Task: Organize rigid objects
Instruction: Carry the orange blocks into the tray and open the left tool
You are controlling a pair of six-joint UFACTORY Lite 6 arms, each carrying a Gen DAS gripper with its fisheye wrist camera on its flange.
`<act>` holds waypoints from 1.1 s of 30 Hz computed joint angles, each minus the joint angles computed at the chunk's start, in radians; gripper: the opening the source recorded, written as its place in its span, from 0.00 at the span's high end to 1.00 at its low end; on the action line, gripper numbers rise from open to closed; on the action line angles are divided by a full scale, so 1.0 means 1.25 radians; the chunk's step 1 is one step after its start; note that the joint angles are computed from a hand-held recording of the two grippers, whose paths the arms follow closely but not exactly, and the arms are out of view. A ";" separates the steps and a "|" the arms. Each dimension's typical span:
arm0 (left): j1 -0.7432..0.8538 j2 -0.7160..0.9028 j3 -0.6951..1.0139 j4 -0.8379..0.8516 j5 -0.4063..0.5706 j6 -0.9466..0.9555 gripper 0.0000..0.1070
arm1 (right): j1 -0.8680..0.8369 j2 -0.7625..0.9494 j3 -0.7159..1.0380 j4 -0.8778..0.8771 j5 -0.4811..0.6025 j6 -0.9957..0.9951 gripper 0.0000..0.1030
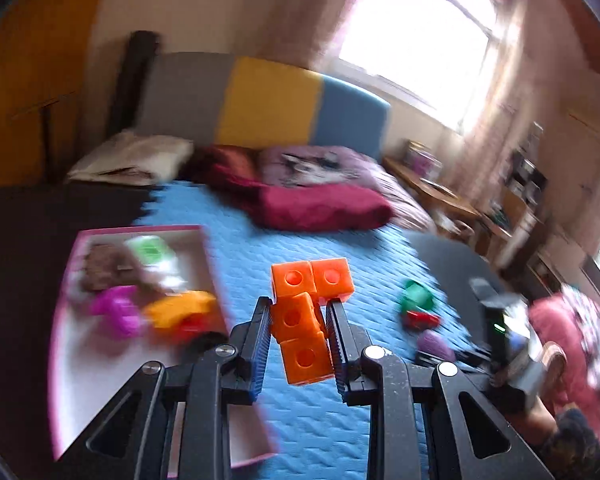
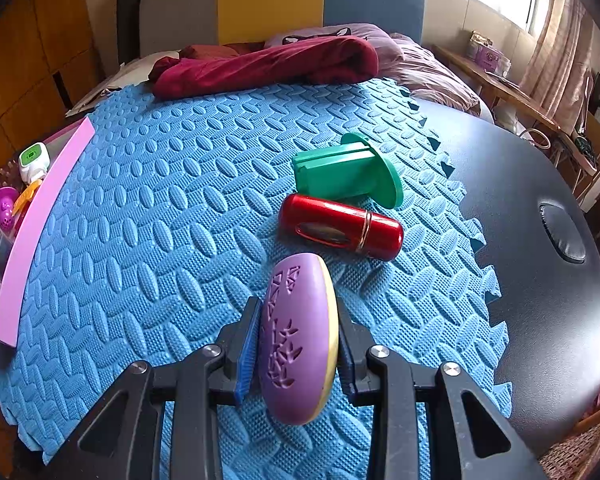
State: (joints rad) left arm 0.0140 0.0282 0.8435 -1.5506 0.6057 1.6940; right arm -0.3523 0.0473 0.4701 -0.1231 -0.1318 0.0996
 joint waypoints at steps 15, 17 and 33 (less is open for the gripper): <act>0.146 0.332 0.182 0.041 -0.186 0.006 0.74 | -0.005 0.002 0.001 -0.037 -0.002 0.035 0.68; 0.138 0.354 0.197 0.033 -0.202 0.019 0.74 | -0.005 0.002 0.002 -0.041 -0.002 0.039 0.68; 0.089 0.436 0.268 -0.067 -0.309 0.113 0.69 | -0.008 0.004 0.005 -0.060 -0.001 0.057 0.68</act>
